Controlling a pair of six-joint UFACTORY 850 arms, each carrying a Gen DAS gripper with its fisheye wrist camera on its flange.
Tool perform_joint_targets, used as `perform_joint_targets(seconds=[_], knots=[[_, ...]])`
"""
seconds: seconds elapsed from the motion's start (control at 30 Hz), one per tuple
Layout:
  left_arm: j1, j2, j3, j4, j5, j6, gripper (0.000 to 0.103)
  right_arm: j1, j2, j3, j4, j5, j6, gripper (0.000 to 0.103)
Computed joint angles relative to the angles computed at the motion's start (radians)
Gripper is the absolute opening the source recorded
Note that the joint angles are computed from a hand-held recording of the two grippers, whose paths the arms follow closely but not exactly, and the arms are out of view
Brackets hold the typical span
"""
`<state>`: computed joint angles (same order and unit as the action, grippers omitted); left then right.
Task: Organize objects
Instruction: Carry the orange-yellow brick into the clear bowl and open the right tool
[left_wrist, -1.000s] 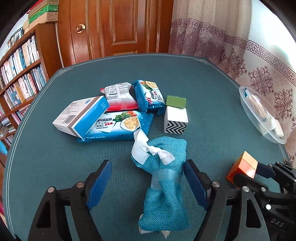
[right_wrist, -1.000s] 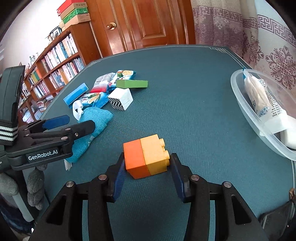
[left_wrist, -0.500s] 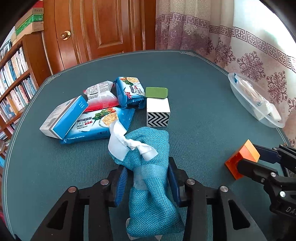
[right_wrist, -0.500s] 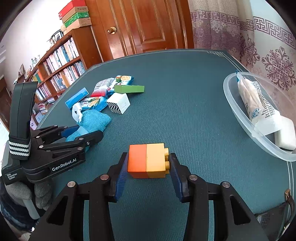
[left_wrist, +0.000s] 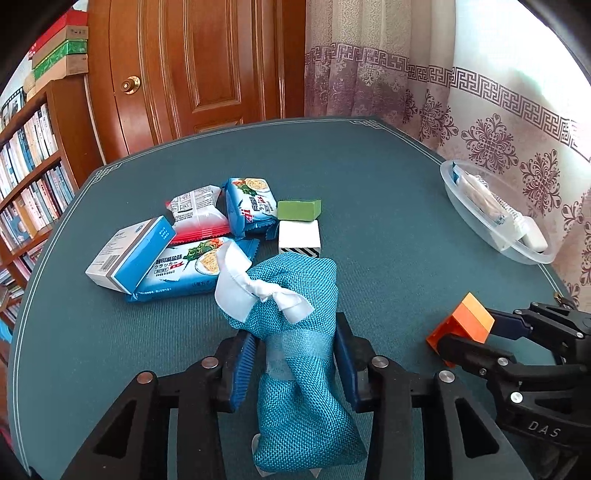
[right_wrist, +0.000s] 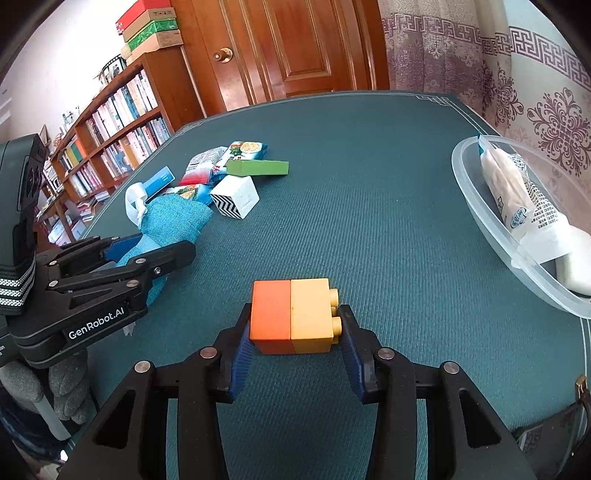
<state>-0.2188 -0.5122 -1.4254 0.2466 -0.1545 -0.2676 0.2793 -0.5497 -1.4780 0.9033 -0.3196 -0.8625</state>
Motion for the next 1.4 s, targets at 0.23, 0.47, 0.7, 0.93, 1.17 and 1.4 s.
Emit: perform_joint_targets(seconds=[0.23, 0.47, 0.7, 0.93, 1.17, 1.4], knots=[[-0.010, 0.004, -0.016, -0.185, -0.004, 0.191, 0.042, -0.039, 0.044, 0.021, 0.129, 0.031, -0.107, 0.043], [-0.038, -0.014, -0.059, -0.220, -0.020, 0.245, 0.042, -0.096, 0.072, 0.016, 0.173, 0.107, -0.114, 0.043], [-0.060, -0.033, -0.094, -0.273, -0.040, 0.304, 0.042, -0.153, 0.049, -0.035, 0.092, 0.165, 0.028, 0.043], [-0.074, -0.045, -0.117, -0.263, -0.054, 0.307, 0.042, -0.186, -0.023, -0.133, -0.327, 0.200, 0.480, 0.043], [-0.088, -0.061, -0.150, -0.295, -0.065, 0.350, 0.042, -0.215, -0.087, -0.215, -0.557, 0.188, 0.764, 0.045], [-0.106, -0.105, -0.225, -0.384, -0.100, 0.449, 0.042, -0.222, -0.037, -0.126, -0.198, 0.223, 0.398, 0.045]])
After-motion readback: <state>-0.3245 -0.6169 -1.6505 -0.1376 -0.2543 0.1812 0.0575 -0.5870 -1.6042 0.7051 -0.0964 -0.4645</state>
